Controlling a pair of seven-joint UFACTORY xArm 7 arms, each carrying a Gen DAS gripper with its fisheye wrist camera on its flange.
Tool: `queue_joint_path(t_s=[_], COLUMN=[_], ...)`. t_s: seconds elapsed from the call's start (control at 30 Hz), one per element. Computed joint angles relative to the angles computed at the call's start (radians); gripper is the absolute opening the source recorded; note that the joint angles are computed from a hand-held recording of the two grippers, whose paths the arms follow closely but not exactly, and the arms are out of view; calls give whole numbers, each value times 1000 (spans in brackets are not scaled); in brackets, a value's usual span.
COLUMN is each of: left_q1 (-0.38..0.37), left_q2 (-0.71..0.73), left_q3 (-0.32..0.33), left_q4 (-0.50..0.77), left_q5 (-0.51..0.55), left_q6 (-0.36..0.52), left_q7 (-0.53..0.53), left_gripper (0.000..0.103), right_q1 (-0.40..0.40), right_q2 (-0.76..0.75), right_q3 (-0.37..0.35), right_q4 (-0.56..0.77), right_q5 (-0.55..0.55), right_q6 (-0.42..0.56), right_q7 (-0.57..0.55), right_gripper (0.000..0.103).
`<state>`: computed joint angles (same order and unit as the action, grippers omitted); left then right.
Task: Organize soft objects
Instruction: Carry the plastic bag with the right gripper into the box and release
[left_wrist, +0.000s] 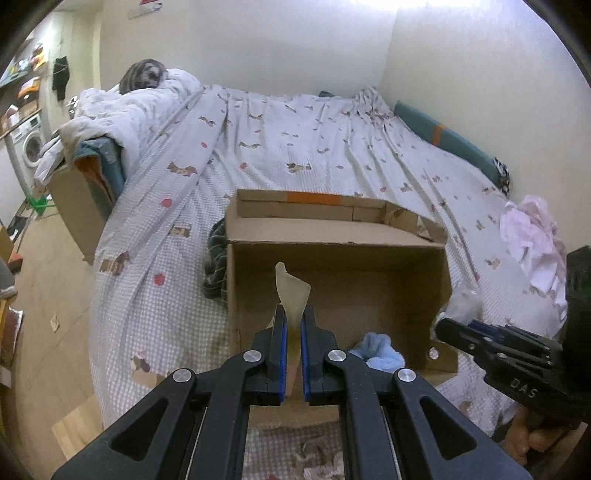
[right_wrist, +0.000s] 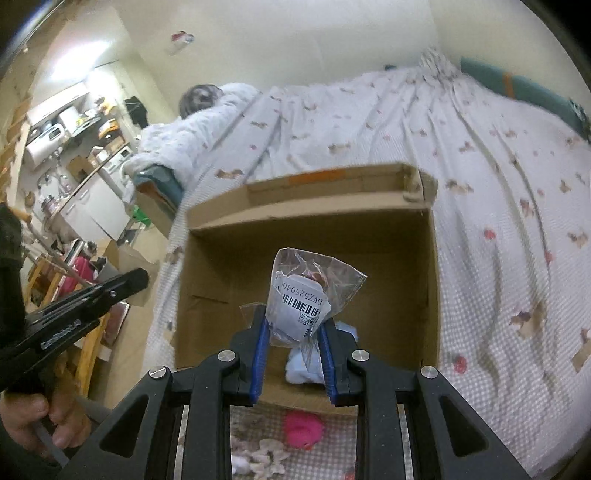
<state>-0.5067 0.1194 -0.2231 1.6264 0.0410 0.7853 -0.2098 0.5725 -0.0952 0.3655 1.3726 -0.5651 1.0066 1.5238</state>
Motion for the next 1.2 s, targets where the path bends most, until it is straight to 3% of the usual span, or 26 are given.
queue_joint_path(t_s=[0.23, 0.8, 1.07, 1.13, 1.2], left_q1=[-23, -46, -40, -50, -58], left_q2=[78, 137, 128, 125, 118], left_q3=[6, 5, 1, 8, 11], left_q4=[21, 4, 3, 5, 1], left_q5=[31, 7, -30, -1, 25], left_q6=[9, 36, 55, 50, 38], left_q7=[-28, 12, 19, -3, -22], left_gripper=[6, 9, 33, 56, 67], right_q1=[-25, -36, -35, -36, -39], right_q2=[-12, -5, -4, -14, -27], right_q3=[-25, -35, -34, -36, -34], right_q4=[-84, -155, -151, -162, -177], right_q5=[69, 202, 181, 182, 184], right_q6=[-67, -39, -38, -49, -59], right_q7=[2, -24, -19, -11, 2], right_gripper=[27, 27, 27, 27, 27])
